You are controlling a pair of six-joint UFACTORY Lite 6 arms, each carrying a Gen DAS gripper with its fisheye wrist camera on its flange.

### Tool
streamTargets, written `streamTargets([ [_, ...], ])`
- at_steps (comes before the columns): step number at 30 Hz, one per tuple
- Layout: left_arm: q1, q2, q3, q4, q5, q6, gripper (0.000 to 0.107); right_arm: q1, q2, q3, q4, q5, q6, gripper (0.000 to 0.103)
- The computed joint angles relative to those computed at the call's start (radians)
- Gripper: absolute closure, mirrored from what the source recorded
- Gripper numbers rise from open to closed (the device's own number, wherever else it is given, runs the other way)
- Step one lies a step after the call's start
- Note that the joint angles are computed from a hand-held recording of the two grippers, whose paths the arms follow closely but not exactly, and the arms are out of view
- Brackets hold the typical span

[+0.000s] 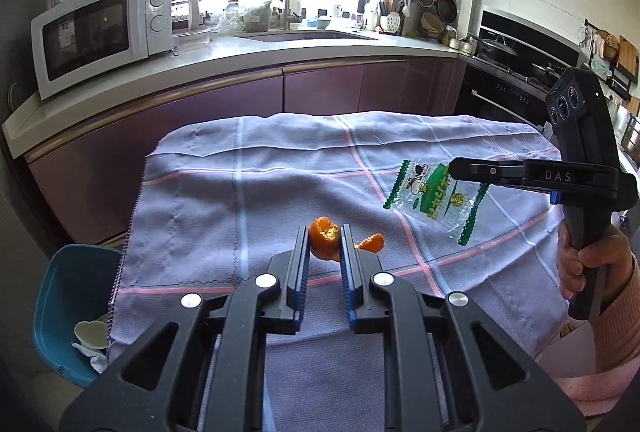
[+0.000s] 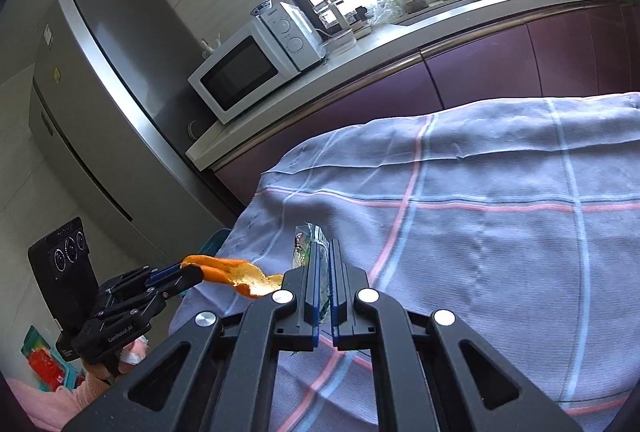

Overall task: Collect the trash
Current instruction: 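Lift the peel and clear wrapper and carry both over the teal bin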

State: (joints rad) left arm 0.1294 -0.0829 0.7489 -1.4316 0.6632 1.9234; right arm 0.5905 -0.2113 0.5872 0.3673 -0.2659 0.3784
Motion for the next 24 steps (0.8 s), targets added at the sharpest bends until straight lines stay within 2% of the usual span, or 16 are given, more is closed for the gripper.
streamTargets([
  [13, 0.261, 0.065, 0.098, 0.068, 0.12, 0.001, 0.092, 0.054, 0.348, 0.367, -0.248, 0.034, 0.2, 0.1],
  [20, 0.372, 0.131, 0.198, 0.078, 0.15, -0.007, 0.092, 0.068, 0.52, 0.597, -0.483, 0.087, 0.408, 0.1],
  [24, 0.426, 0.178, 0.255, 0.083, 0.157, -0.019, 0.092, 0.083, 0.634, 0.761, -0.703, 0.131, 0.608, 0.1],
])
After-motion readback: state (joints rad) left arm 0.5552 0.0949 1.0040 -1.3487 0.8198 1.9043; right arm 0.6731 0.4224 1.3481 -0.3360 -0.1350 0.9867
